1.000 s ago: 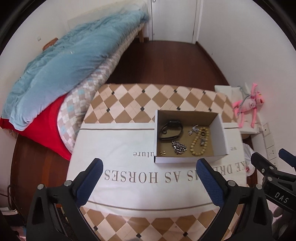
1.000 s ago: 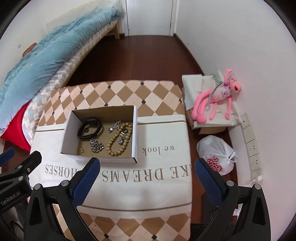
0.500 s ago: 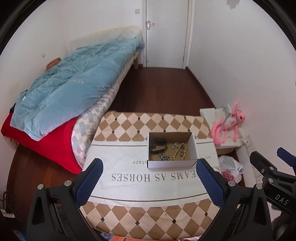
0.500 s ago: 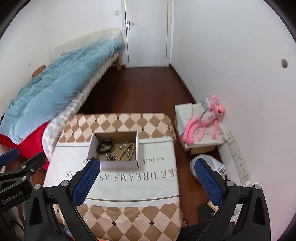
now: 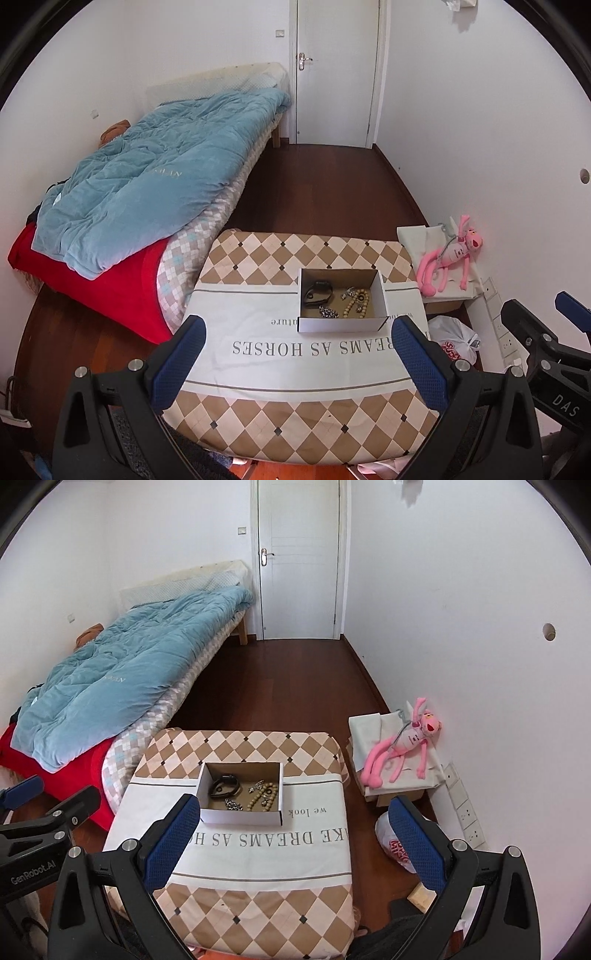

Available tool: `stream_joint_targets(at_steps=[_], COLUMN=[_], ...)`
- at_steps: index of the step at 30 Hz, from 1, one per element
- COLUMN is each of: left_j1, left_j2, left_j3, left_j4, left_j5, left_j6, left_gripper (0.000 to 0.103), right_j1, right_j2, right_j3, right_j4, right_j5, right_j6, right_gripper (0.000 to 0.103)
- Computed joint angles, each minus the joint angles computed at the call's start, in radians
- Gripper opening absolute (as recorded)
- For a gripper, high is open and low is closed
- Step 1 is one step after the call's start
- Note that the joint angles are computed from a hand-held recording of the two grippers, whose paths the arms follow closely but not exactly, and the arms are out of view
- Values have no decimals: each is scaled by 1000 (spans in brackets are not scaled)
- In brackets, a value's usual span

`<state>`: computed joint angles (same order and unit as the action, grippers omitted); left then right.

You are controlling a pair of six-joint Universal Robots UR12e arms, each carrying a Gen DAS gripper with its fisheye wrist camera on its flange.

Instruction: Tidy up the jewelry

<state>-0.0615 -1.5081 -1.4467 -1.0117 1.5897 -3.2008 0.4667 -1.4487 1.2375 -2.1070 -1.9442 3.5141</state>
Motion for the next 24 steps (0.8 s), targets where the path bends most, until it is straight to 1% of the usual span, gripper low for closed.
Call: stream_joint_targets(at_steps=[6, 9, 13, 15, 21, 24], left_j1=[-2, -6, -6, -4, -3, -1], left_j2=[-30, -50, -79, -98, -143, -162], left_j3=[35, 56, 84, 105, 146, 163], left_j4=[-69, -87, -107, -129, -169, -195], left_j5=[-6, 4, 15, 14, 31, 28], left_j6=[-7, -11, -20, -23, -24, -23], left_gripper=[103, 103, 103, 103, 103, 103], right_j1=[-6, -13, -23, -31, -48, -57], right_j2=[14, 29, 61, 77, 134, 157], right_j3=[-19, -36, -75, -94, -159, -183], right_j4=[46, 65, 95, 104, 164, 194], right_j5=[26, 36, 41, 51, 60, 77], right_j6=[12, 16, 8, 4, -12, -17], right_gripper=[103, 103, 103, 103, 103, 103])
